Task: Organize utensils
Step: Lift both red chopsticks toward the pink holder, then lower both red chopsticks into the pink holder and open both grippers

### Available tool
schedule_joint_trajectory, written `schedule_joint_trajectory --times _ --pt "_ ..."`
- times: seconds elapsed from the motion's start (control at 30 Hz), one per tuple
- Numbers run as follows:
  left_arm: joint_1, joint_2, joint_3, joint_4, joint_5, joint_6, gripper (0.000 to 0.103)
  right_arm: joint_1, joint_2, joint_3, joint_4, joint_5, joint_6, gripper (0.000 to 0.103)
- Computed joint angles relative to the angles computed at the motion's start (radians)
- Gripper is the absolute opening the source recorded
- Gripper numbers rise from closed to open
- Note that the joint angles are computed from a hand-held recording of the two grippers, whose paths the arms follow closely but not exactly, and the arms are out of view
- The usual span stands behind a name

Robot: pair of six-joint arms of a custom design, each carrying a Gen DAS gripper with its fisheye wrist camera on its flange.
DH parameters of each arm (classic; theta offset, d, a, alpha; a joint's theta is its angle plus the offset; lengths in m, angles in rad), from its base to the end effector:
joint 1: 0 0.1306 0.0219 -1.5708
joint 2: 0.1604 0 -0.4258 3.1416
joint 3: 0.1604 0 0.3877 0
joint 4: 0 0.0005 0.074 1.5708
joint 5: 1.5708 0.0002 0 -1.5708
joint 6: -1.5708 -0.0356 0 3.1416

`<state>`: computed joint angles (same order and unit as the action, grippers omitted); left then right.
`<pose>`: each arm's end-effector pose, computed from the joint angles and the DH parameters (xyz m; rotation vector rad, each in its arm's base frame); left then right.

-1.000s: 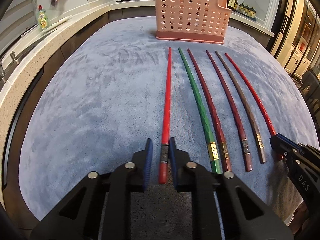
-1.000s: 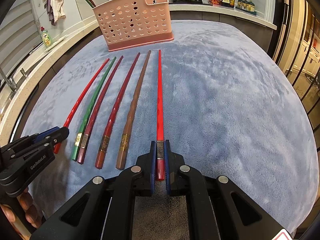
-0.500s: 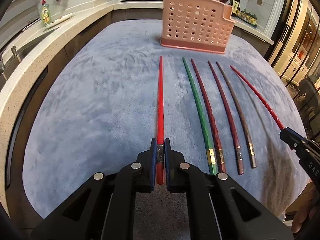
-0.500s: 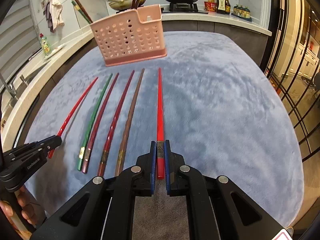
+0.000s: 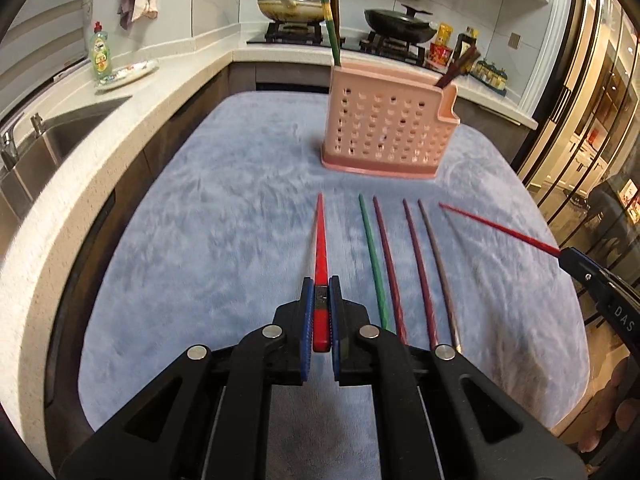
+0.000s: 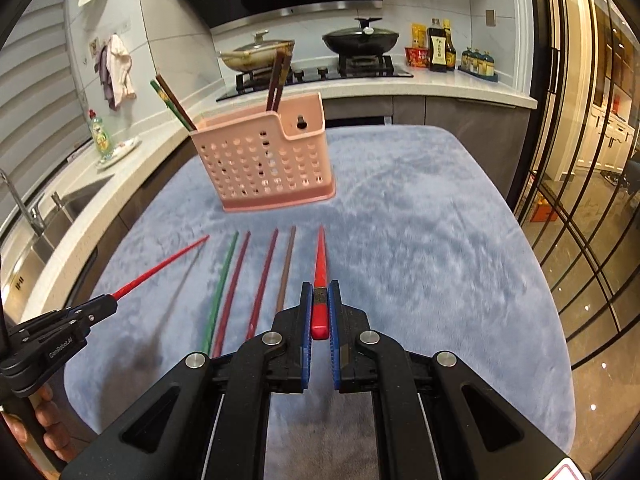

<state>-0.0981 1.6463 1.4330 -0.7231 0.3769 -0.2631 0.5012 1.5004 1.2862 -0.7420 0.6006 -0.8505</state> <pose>0.5596 -0.0687 0.3762 0.5917 2.3855 -0.3999 0.4471 0.2214 0.3877 0.6226 2.2271 -0.0991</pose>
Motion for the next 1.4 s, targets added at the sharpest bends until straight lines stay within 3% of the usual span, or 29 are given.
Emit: schedule_joint_trajectory --times 0.5,0.9,1.23,1.4 --pt "-0.014 0.079 0.302 -0.028 0.064 0.112 0.007 -0.057 -0.009 0.115 0.094 0.020 0.134 0.007" --pt "-0.064 0.144 0.549 -0.031 0.109 0.191 0.007 -0.141 0.006 0.263 0.222 -0.044 0.243 0.007" --pt "-0.098 0.278 0.820 -0.009 0.063 0.280 0.007 -0.216 0.115 0.475 0.278 -0.056 0.338 0.007" --pt "-0.105 0.365 0.921 -0.061 0.051 0.279 0.007 -0.248 0.178 0.523 0.256 -0.070 0.337 0.007"
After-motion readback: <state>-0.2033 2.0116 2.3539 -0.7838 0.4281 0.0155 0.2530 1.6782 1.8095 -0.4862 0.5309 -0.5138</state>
